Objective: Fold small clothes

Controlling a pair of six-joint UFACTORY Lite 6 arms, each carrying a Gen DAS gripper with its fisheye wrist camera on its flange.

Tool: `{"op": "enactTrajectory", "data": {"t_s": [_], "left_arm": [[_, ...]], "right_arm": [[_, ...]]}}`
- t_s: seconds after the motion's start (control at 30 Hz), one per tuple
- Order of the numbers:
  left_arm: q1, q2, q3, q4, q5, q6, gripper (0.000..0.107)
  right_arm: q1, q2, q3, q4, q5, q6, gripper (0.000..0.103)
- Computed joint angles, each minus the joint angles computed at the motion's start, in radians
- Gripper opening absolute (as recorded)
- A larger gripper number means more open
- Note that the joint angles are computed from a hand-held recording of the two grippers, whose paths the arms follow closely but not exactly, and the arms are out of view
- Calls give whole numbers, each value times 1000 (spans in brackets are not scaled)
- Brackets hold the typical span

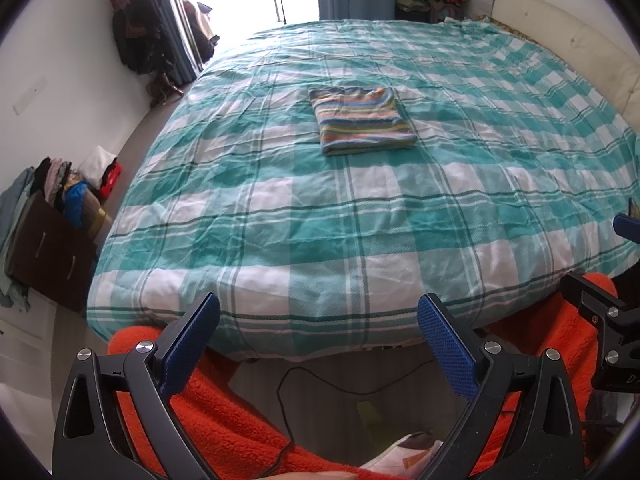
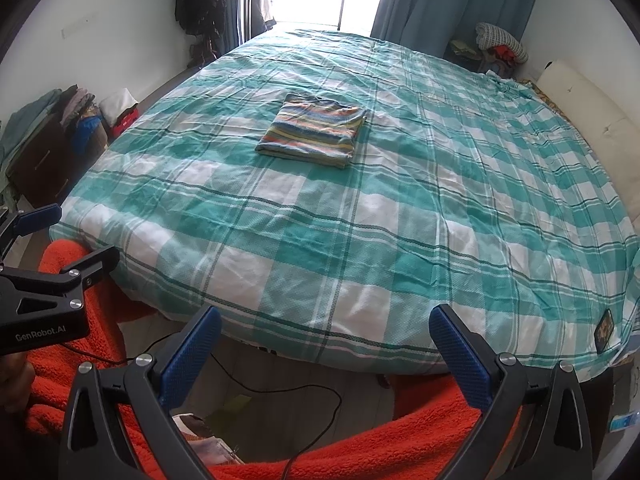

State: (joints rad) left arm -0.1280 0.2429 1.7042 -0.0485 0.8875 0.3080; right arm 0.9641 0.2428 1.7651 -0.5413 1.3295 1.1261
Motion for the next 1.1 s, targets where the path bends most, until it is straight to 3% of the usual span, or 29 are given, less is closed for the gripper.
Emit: {"op": "enactTrajectory", "data": {"t_s": [1.1], "left_arm": [[11, 6, 43, 21, 34, -29, 99]], "right_arm": [[18, 1, 82, 6, -11, -20, 103]]}}
